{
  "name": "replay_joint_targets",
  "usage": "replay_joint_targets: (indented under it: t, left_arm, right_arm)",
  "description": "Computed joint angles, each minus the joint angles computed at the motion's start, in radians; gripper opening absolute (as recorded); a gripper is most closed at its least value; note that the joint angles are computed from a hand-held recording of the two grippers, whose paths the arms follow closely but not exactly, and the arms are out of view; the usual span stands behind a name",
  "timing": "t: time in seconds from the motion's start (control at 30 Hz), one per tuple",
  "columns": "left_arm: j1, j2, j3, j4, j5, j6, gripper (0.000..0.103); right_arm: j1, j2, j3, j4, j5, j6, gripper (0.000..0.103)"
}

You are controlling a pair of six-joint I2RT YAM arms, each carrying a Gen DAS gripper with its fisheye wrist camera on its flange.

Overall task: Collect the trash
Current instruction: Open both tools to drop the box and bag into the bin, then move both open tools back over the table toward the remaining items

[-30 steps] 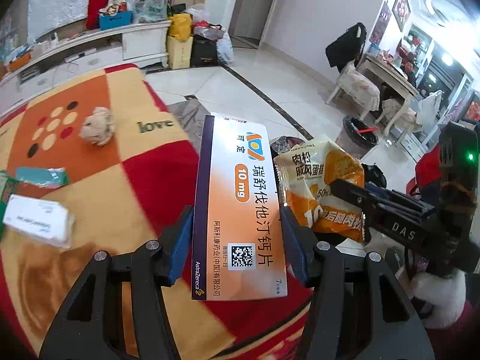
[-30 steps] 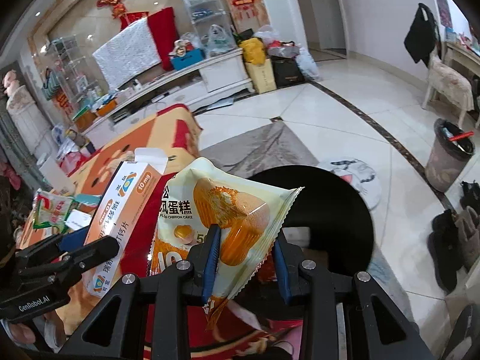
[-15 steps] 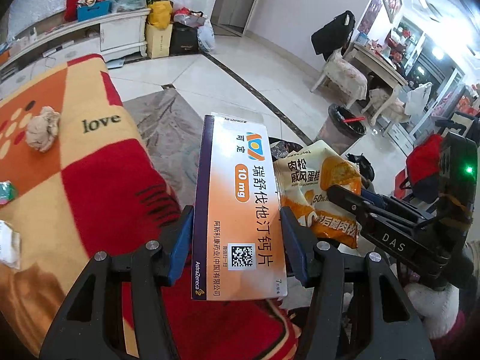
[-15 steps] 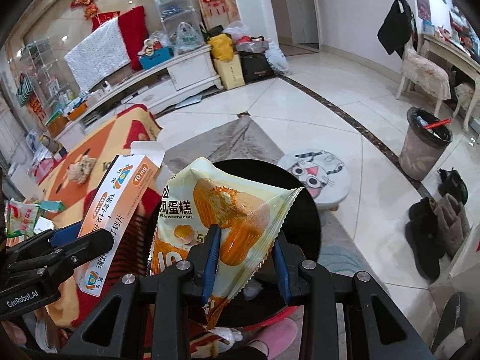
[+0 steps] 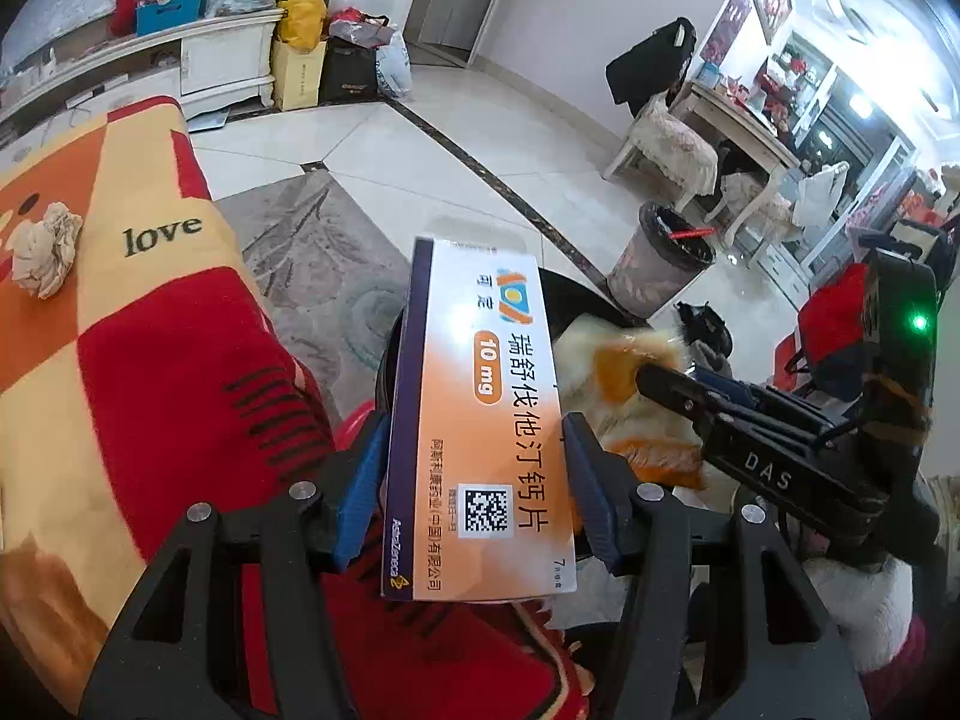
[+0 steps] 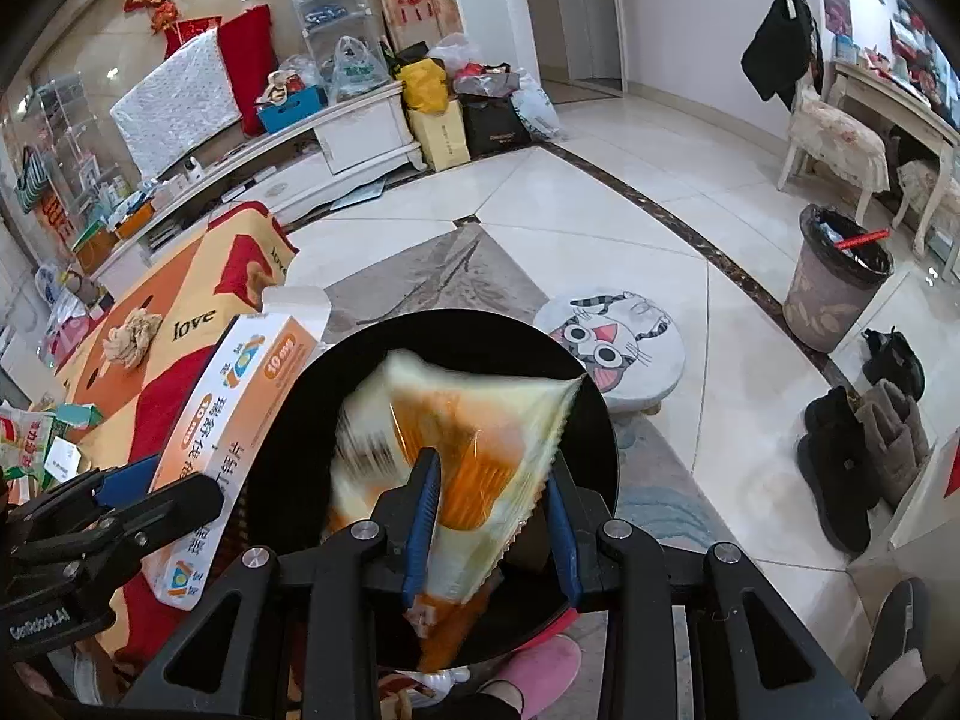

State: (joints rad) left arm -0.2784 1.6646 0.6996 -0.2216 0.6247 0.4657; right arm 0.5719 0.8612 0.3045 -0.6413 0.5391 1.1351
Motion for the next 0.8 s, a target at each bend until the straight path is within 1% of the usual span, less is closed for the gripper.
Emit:
replay_joint_targets:
  t: [0.03, 0.07, 0.2, 0.4, 0.63, 0.8]
  left_arm:
    - [-0.004, 0.001, 0.003, -0.002, -0.004, -0.001, 0.06]
    - [-0.001, 0.003, 0.006, -0.008, -0.002, 0.005, 0.064]
    - [0.025, 0.006, 0.013, -0.031, 0.016, 0.023, 0.069]
    - [0.049, -0.021, -0.002, -0.046, 0.016, 0.043, 0.07]
    - [0.09, -0.101, -0.049, -0.057, 0.01, 0.067, 0.07]
    - [0.145, -0.142, -0.072, -0.068, 0.008, 0.099, 0.07]
  right_arm:
    - [-0.007, -0.004, -0.004, 0.002, -0.004, -0.002, 0.048]
    - [-0.012, -0.012, -0.009, 0.006, -0.006, -0.003, 0.051]
    - [-0.008, -0.026, -0.019, 0.009, -0.01, 0.001, 0.051]
    - [0.027, -0.008, -0.019, 0.019, -0.014, 0.033, 0.051]
    - [0.104, 0.059, 0.009, 0.042, -0.004, 0.087, 0.052]
    - [0.154, 0.122, 0.041, 0.065, 0.001, 0.116, 0.052]
